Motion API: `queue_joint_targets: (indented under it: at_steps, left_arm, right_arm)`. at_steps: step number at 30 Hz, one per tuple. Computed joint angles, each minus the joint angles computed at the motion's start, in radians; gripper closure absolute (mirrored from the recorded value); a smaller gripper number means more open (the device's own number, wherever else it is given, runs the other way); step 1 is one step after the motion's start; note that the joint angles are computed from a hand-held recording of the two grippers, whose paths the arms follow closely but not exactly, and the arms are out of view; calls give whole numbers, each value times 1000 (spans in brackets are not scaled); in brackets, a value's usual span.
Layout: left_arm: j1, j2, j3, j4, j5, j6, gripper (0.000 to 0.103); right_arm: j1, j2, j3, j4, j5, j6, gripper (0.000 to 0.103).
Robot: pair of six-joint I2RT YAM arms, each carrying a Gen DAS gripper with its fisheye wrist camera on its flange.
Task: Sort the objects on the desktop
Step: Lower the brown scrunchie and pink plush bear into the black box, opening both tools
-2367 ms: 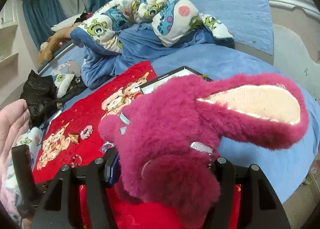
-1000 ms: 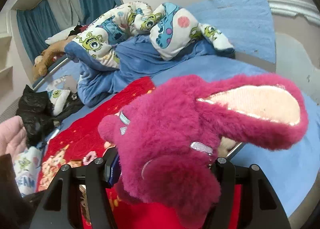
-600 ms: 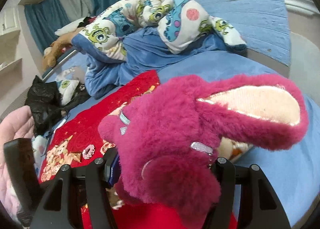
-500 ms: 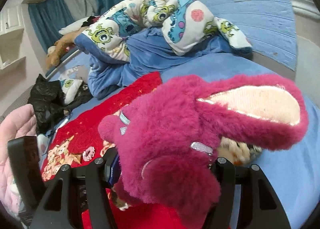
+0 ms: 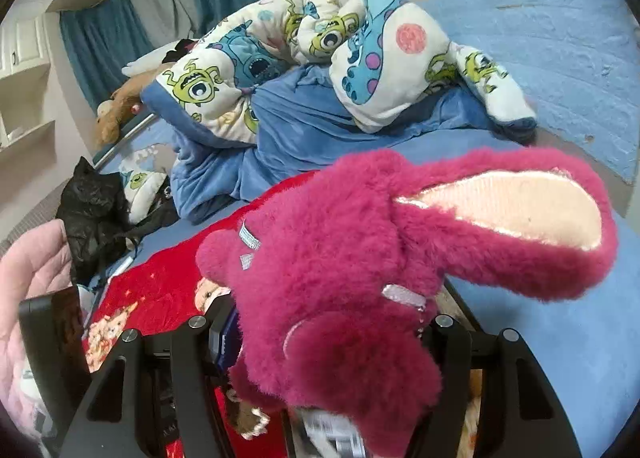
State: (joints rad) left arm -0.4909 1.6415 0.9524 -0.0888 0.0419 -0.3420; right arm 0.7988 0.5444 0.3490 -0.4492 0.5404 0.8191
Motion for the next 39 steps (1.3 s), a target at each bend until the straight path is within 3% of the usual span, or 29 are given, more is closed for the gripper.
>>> queue_joint_targets:
  at_steps: [7, 11, 13, 16, 21, 24, 29, 33, 39]
  left_arm:
    - [61, 258, 204, 9, 38, 53, 94]
    - [69, 360, 297, -6, 44, 75, 94]
    - [64, 407, 350, -28, 32, 98, 94]
    - [62, 456, 390, -25, 12, 98, 94]
    - [77, 515, 422, 3, 18, 71, 93]
    - [91, 572, 483, -30, 5, 71, 92]
    - [118, 633, 548, -55, 12, 50, 92]
    - [108, 636, 537, -21, -19, 65, 93]
    - [103, 636, 532, -14, -16, 48, 92]
  right_arm:
    - [-293, 257, -43, 341, -252, -163, 41]
    - [-406, 425, -43, 438, -346, -184, 41]
    - [-455, 523, 1, 409, -416, -210, 41]
    - [-480, 633, 48, 361, -433, -219, 41]
    - [-622, 747, 46, 400, -568, -208, 41]
    - [-587, 766, 70, 353, -516, -244, 40]
    - [-625, 840, 115, 326, -574, -257, 38]
    - [-656, 895, 150, 314, -612, -273, 37]
    - [-628, 901, 143, 333, -563, -277, 36]
